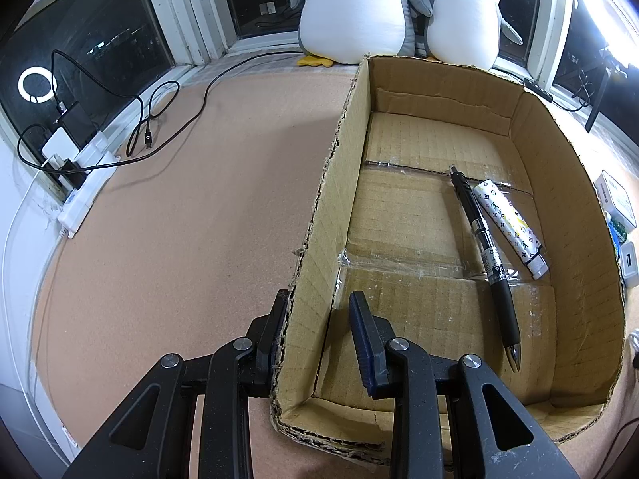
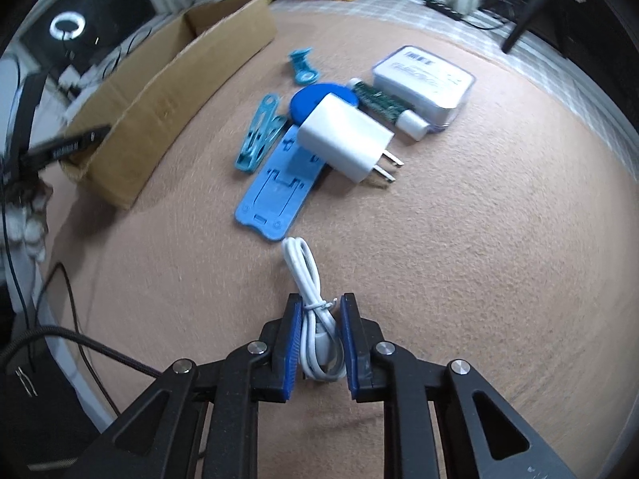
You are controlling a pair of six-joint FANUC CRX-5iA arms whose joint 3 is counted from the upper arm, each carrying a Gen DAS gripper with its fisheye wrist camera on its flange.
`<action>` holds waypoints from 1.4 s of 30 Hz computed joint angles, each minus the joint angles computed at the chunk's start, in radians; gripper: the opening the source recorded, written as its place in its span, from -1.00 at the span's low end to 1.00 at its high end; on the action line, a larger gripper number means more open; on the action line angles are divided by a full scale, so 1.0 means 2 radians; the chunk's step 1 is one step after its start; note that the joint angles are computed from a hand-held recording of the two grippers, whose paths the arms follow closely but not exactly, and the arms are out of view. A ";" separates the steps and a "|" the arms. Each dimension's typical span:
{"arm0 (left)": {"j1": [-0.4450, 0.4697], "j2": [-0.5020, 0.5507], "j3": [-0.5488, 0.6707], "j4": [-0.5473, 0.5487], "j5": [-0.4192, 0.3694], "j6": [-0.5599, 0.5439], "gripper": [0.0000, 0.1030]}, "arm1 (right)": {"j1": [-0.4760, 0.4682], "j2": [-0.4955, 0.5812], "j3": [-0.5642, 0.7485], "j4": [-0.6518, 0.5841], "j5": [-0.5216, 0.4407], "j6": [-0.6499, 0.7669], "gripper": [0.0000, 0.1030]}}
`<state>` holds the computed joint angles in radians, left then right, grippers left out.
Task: Organize rigid objects
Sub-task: 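Carry the white cable into the cardboard box and open the right gripper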
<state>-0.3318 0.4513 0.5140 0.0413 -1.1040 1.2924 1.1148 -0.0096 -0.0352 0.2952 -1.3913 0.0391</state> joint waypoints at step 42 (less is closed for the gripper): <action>0.001 0.001 -0.001 0.004 0.005 0.006 -0.39 | -0.087 0.151 0.183 0.079 0.150 0.073 -0.70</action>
